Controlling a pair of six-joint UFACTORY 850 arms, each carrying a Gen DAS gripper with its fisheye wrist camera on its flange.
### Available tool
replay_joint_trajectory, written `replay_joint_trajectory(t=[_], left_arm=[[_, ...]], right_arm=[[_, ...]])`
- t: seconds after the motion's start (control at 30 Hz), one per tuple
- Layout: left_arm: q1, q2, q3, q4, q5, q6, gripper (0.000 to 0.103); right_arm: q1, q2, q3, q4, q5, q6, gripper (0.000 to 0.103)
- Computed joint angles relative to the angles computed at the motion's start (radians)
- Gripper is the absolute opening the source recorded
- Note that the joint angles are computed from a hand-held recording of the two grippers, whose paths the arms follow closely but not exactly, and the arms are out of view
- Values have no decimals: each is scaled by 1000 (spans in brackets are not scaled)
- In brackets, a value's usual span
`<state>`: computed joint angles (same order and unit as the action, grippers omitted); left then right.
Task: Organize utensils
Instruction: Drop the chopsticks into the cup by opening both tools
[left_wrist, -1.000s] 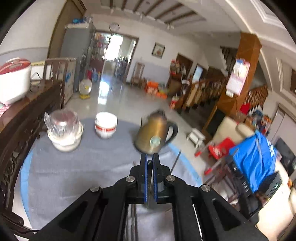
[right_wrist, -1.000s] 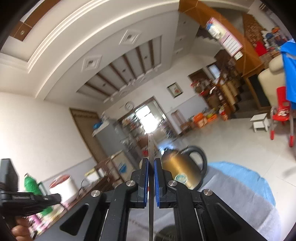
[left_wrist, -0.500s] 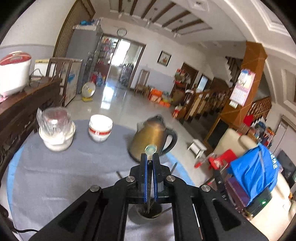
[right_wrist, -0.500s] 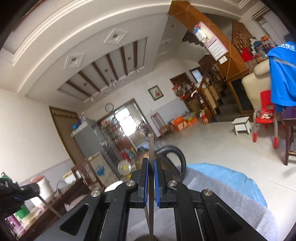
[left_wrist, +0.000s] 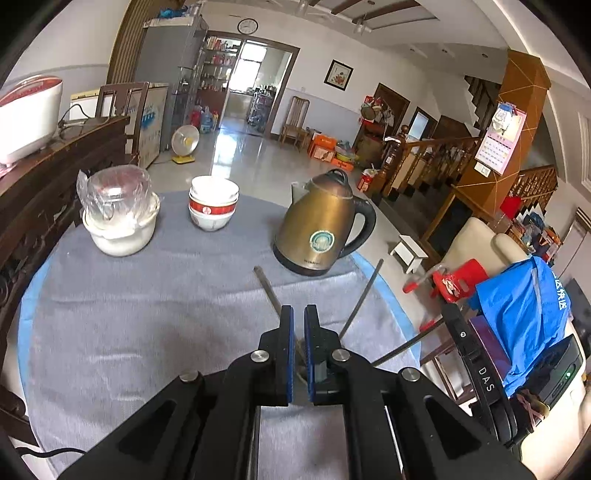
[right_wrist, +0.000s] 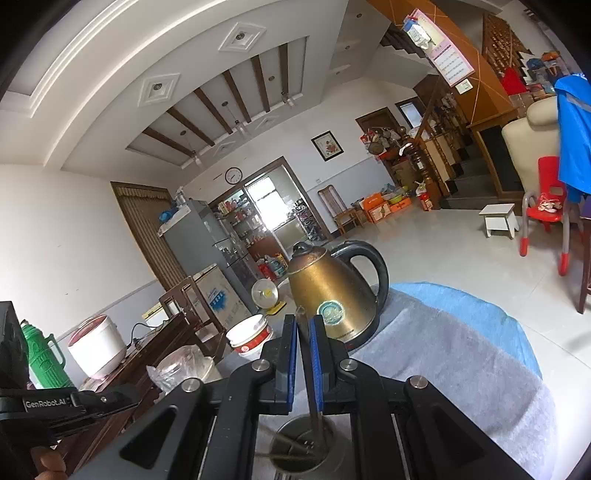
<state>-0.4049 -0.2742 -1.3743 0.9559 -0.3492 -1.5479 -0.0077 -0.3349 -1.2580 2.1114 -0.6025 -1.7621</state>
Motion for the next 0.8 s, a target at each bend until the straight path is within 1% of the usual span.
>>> replay_joint_trajectory(t=[0.1,0.13,0.17,0.2,0.23,0.27,0.3,0.33,0.37,0.43,0.53,0.57,0.67,0.77,0.8], left_arm=[[-11,28,34,51,-22,-51,7],[-14,36,43,60,-26,-59,11],[-18,51,61,85,-32,-87,19],[-22,60,72,105,-41,-109,24],[-31,74,88,140,-59,-146,39],[-36,84,100,166,-74,-173,48],[-46,99,117,207,-95,-215,51],[-51,108,128,226,-112,-235,53],[-62,120,141,235,-140,-246,56],[-73,132,156,232,-169,-245,62],[-95,149,180,225,-225,-248,67],[-107,152,188,214,-257,-236,68],[-125,156,199,177,-311,-197,70],[-138,165,213,138,-330,-156,70],[-146,166,216,129,-347,-144,70]], right_arm=[[-2,24,23,-11,-6,9,10],[-4,30,28,-12,-7,10,10],[-6,41,38,-17,-7,15,10],[-9,47,44,-24,-10,24,13],[-11,47,44,-29,-16,30,16],[-15,57,55,-35,-22,40,27],[-19,68,67,-36,-27,46,48],[-22,79,80,-32,-33,46,62],[-26,93,99,-7,-46,28,70],[-28,127,138,40,-53,-33,70],[-33,162,172,34,-62,-46,70],[-36,170,179,30,-63,-45,70],[-39,205,211,25,-59,-60,70],[-41,231,231,6,-52,-47,70],[-43,238,238,-1,-52,-42,70]])
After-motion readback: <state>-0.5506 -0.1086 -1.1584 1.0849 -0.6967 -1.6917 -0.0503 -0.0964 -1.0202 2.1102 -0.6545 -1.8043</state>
